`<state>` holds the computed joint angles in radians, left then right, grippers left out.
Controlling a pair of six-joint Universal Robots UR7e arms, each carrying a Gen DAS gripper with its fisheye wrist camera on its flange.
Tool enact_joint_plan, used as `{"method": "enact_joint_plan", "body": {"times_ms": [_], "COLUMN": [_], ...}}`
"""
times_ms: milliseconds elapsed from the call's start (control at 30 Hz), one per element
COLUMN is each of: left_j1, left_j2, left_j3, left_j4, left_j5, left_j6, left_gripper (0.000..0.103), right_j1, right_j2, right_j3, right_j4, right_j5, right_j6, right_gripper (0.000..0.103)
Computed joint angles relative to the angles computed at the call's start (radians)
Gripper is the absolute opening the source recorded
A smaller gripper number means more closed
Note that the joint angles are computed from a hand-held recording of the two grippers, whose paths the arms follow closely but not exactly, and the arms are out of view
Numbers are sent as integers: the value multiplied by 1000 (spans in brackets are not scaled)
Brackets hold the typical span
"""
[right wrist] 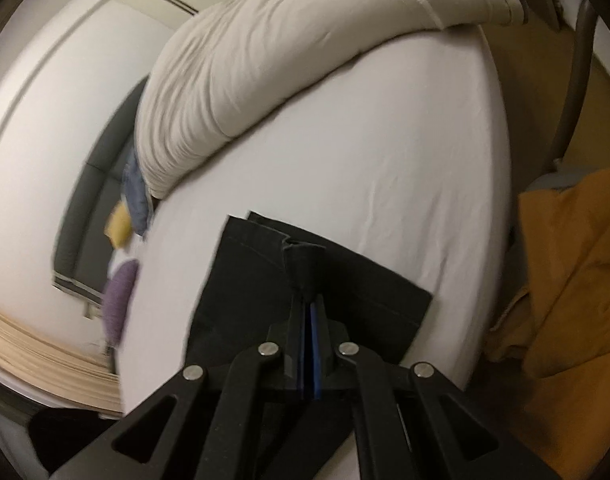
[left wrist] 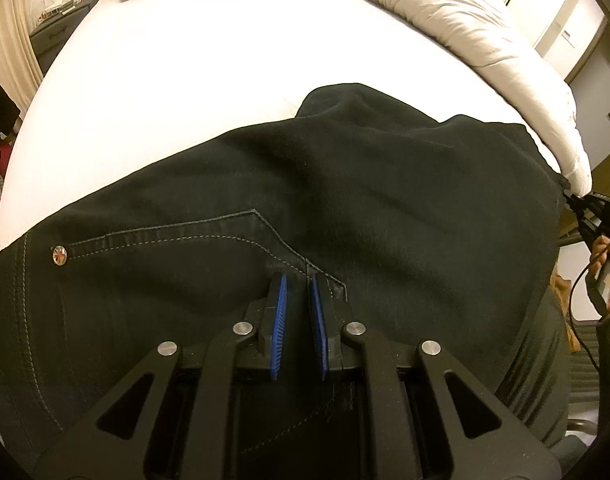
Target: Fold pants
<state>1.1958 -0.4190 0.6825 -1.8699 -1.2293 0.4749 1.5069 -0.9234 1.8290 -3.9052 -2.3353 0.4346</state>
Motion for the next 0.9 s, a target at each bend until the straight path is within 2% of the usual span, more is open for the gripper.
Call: {"method": "enact_joint_plan", "body": {"times_ms": [167, 267, 333, 400, 467, 500, 633, 733, 800, 833, 867, 900], "left_j1": [-14, -22, -27, -29, -30, -29, -33, -30, -30, -30, -30, -30], "left_j2": [-24, -36, -41, -42, -44, -41, -39, -34, -34, -33, -34, -33], "left_j3": [55, 91, 102, 102, 111, 105, 108, 105, 105, 104, 100, 100], "left_j4": [-31, -61, -66, -63, -71, -69, -71, -75, -75, -75, -70, -69], "left_j5": [25, 39, 44, 47, 49, 49, 57, 58, 58, 58, 56, 55], "left_j6": [-13, -9, -18, -27, -31, -30, -36, -34, -32, -32, -32, -34], "left_gripper": [13, 13, 13, 13, 13, 13, 13, 13, 13, 13, 13, 13], "right_j1": [4, -23, -44, -70, -69, -71, -86, -99, -104, -115, -122, -129], "right_j2": [9, -19, -25, -34, -26, -23, -11, -3, 2, 7, 10, 10], "right_j3": [5, 37, 60, 80, 75, 73, 61, 45, 29, 23, 21, 17], "right_j4": [-39, 3, 4, 24, 15, 3, -41, -48, -40, -54, -62, -57], "right_j5": [15, 82, 139, 209, 210, 222, 294, 353, 368, 397, 414, 425], "right_j6": [9, 80, 159, 252, 249, 249, 272, 278, 268, 262, 264, 268], "right_gripper": [3, 8, 9, 14, 17, 23, 40, 45, 45, 38, 27, 6]}}
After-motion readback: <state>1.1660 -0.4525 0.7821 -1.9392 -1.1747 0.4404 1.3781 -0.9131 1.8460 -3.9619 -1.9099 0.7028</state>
